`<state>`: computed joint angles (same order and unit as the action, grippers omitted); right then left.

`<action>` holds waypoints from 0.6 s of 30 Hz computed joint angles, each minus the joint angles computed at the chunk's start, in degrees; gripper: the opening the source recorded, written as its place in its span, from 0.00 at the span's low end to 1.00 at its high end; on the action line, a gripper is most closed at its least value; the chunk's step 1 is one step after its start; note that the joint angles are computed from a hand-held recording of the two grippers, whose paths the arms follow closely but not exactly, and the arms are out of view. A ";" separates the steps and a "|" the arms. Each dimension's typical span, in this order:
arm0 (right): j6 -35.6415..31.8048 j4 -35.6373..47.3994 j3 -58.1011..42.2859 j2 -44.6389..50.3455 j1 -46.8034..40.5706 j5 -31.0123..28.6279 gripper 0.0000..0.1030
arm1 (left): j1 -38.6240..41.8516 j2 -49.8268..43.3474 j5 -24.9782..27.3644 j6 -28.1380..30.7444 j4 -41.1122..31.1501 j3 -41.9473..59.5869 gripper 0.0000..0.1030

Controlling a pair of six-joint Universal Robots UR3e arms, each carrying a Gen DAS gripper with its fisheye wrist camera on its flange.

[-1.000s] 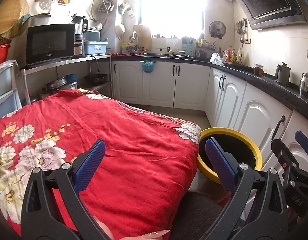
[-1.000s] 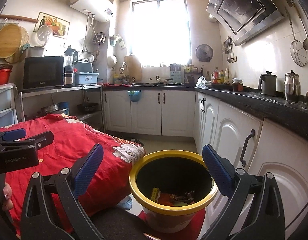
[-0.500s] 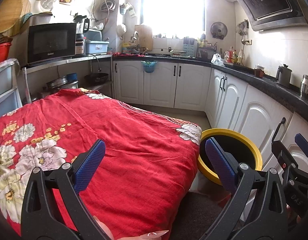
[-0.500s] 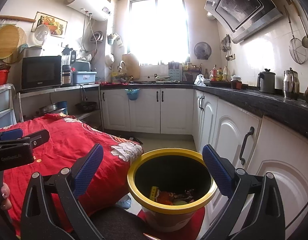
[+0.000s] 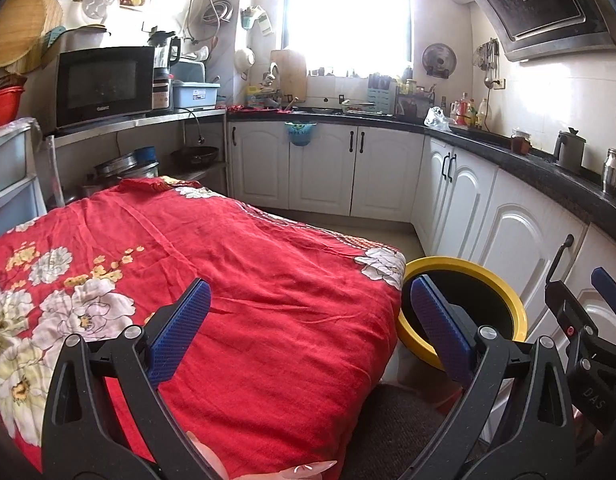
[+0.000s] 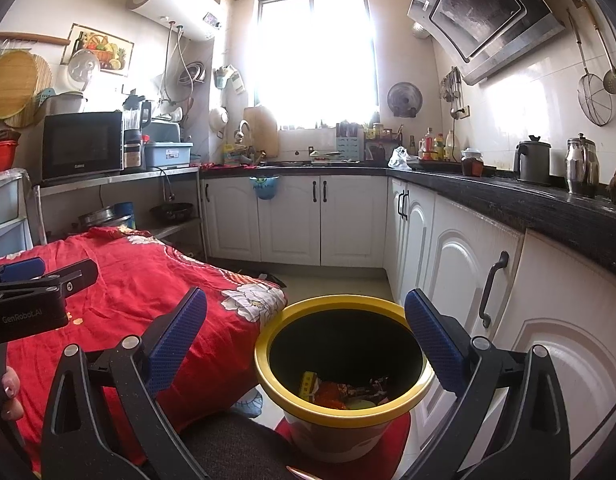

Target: Collect trash

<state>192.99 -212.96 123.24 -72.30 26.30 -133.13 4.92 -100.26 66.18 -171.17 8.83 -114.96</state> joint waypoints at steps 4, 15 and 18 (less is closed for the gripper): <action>0.02 -0.01 0.03 -0.01 -0.07 0.10 0.94 | -0.20 -0.02 0.31 -0.06 -0.07 0.08 0.90; 0.05 0.16 -0.18 0.04 0.11 -0.13 0.94 | 0.04 0.16 0.26 0.13 0.13 -0.22 0.90; 0.07 0.26 -0.16 -0.01 0.11 -0.11 0.94 | 0.09 0.08 0.23 0.15 0.13 -0.19 0.90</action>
<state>193.06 -212.71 123.08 -72.31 26.41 -133.24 5.01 -100.18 66.41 -171.02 8.95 -115.15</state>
